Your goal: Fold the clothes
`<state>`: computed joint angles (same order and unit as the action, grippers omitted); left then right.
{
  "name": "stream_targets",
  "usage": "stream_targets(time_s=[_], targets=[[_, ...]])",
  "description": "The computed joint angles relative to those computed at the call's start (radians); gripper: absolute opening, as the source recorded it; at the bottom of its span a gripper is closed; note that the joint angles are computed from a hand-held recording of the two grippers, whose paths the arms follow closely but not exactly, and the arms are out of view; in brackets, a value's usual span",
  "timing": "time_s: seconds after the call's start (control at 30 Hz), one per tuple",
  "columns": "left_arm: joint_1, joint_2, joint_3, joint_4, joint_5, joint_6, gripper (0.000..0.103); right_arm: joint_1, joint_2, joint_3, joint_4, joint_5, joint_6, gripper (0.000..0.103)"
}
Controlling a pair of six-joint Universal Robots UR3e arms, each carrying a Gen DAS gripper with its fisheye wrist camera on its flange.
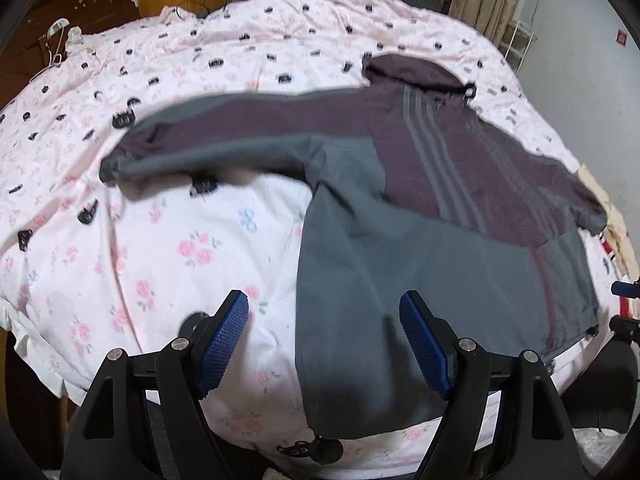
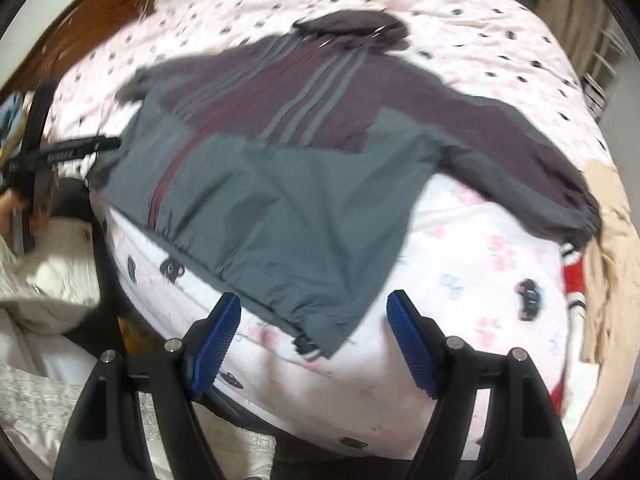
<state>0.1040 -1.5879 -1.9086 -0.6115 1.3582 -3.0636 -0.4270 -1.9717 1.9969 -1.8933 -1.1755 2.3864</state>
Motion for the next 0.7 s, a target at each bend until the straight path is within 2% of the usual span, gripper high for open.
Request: stream_targets(time_s=[0.27,0.37,0.47,0.6,0.7], targets=[[-0.062,-0.035,0.045,-0.048,-0.024,0.013,0.074,0.160,0.095,-0.035,-0.055,0.017,0.083,0.077],[-0.103,-0.060,0.056,-0.061,0.027,0.022,0.074,0.239,0.146,-0.030,-0.082,0.011,0.109,0.077],[-0.120,-0.074,0.045,-0.057,0.081,0.029,0.074,0.301,0.198,-0.017,-0.110,-0.045,0.129,0.077],[-0.100,-0.057,0.005,-0.056,0.083,0.034,0.076,0.258,0.185,0.019,-0.069,-0.038,0.089,0.078],[-0.068,-0.051,-0.008,-0.077,0.052,0.024,0.083,0.221,0.168,0.017,-0.014,-0.017,0.062,0.078]])
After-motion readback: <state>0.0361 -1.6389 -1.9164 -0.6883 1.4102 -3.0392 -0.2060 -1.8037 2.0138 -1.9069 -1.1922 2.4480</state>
